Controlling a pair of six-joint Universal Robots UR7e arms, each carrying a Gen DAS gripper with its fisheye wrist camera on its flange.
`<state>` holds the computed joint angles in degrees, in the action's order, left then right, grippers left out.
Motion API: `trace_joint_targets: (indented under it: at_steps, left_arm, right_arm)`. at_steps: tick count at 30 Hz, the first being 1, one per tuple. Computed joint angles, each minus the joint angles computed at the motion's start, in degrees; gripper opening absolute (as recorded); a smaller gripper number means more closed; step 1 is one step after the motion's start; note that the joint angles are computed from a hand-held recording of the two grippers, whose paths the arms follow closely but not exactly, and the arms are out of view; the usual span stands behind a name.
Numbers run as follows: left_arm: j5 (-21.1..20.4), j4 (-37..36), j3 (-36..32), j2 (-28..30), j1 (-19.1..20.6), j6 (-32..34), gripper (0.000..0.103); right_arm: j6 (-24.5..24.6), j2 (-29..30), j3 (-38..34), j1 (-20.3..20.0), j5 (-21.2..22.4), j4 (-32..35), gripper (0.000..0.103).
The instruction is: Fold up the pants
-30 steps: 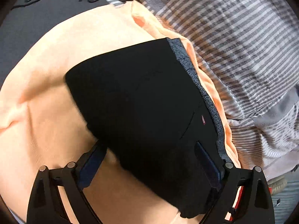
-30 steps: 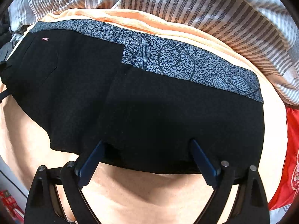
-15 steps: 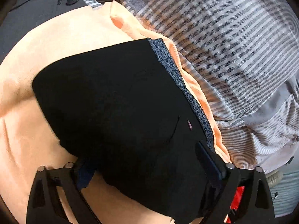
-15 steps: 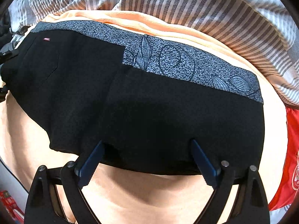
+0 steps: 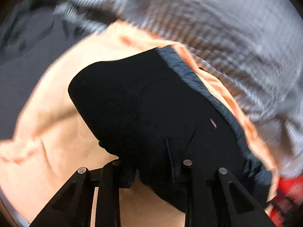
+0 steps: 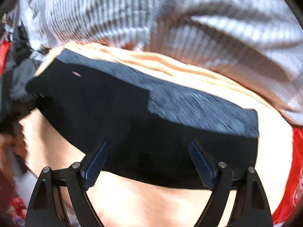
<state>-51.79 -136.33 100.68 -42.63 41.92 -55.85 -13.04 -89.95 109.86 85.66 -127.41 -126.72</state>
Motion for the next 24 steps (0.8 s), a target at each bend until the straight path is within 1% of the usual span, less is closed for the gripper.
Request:
trace_joint_targets:
  at_steps: [2, 6, 7, 9, 11, 13, 15, 19, 22, 24]
  left_arm:
    - [2.9, 3.4, -1.3, 0.9, -1.5, 0.7, 0.028]
    - [9.2, 9.5, -3.7, 3.2, -4.5, 4.8, 0.028]
    - [10.2, 10.4, -3.7, 3.3, -5.1, 5.8, 0.028]
    - [12.2, 11.5, -4.2, 4.1, -6.1, 8.3, 0.028]
    - [13.0, 12.1, -4.4, 4.2, -6.4, 9.2, 0.028]
    - [13.6, 12.5, -4.9, 4.6, -6.5, 10.3, 0.028]
    - [14.3, 13.1, -5.5, 5.1, -6.7, 11.4, 0.028]
    - [15.4, 12.6, -5.1, 5.1, -7.2, 13.8, 0.028]
    - [16.2, 12.3, -5.0, 5.4, -7.6, 15.4, 0.028]
    - [16.8, 12.1, -4.9, 5.5, -7.8, 16.1, 0.028]
  right_arm:
    - [2.6, 2.2, -4.1, 0.5, 3.4, 4.0, 0.088]
    - [7.6, 8.9, -13.9, 2.0, 10.9, 13.1, 0.089]
    - [8.5, 11.5, -17.2, 2.6, 12.8, 15.5, 0.089]
    - [9.6, 15.0, -21.1, 3.6, 14.8, 17.5, 0.089]
    - [10.8, 19.5, -26.4, 4.9, 17.4, 21.4, 0.089]
    - [11.3, 24.8, -32.2, 6.4, 19.5, 26.5, 0.092]
    - [11.2, 29.7, -37.3, 8.0, 19.5, 31.8, 0.095]
    - [10.2, 38.2, -45.2, 10.9, 17.4, 38.7, 0.095]
    - [10.2, 42.7, -49.7, 11.9, 17.5, 43.4, 0.096]
    - [10.0, 45.9, -52.8, 12.6, 16.4, 47.1, 0.096]
